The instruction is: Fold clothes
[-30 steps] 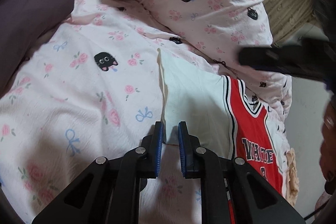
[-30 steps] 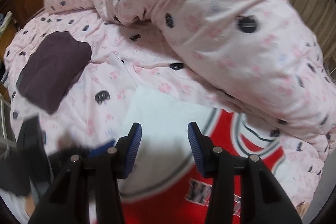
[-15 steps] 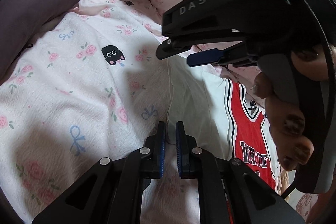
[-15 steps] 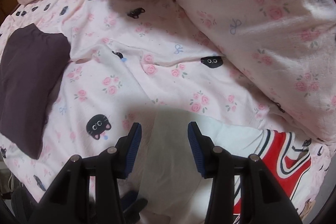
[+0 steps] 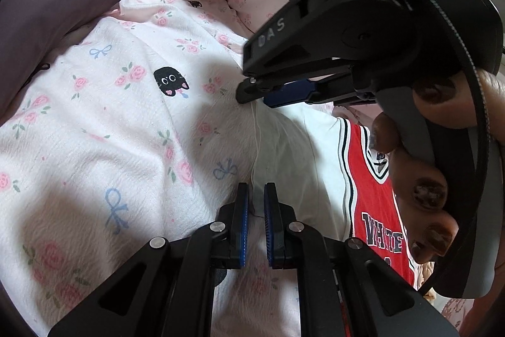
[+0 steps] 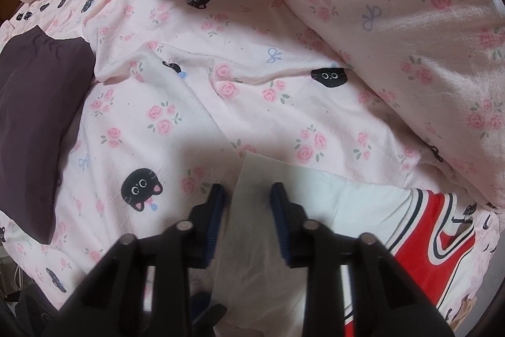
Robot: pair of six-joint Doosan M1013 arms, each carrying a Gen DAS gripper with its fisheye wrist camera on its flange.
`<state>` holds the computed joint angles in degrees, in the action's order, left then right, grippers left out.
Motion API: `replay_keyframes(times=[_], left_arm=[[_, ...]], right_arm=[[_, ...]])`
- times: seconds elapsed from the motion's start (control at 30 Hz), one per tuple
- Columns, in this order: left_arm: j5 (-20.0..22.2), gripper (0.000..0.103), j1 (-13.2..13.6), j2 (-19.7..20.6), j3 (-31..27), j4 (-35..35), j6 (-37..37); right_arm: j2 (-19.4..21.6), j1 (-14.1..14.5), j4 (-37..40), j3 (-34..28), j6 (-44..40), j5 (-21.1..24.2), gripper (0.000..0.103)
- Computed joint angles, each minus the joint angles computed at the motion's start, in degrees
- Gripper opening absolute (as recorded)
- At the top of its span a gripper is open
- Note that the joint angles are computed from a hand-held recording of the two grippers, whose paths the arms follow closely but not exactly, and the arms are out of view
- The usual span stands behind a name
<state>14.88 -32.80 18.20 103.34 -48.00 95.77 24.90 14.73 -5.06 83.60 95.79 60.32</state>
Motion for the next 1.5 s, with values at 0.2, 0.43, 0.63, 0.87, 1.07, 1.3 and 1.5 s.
replay_keyframes(times=[0.2, 0.43, 0.63, 0.87, 1.07, 1.3, 1.5], left_arm=[[0.2, 0.007, 0.1, 0.1, -0.2, -0.6, 0.6], [-0.1, 0.006, 0.3, -0.2, -0.2, -1.9, 2.1], [-1.8, 0.005, -0.7, -1.2, 0.4, -0.4, 2.4], [-3.5, 0.002, -1.3, -2.4, 1.1, 1.5, 3.0], [-4.4, 0.002, -2.0, -2.0, 0.3, 7.5, -0.9], [-5.0, 0.002, -3.2, -2.2, -0.3, 12.4, -2.6], [-4.3, 0.002, -4.1, -2.1, -1.1, 15.9, -4.0]], right_arm=[[-0.5, 0.2, -0.2, 0.4, -0.4, -0.6, 0.009], [-1.9, -0.5, 1.6, 1.3, -0.6, -2.3, 0.005], [-3.0, -1.0, 2.7, 1.3, -0.7, -2.6, 0.004], [-4.2, -2.1, 5.5, 1.8, -1.8, -3.5, 0.004], [-5.7, -3.4, 8.8, 3.0, -3.7, -4.7, 0.004], [-8.0, -6.3, 15.6, 4.9, -8.0, -6.0, 0.003], [-10.0, -9.3, 22.8, 7.2, -12.1, -6.8, 0.003]])
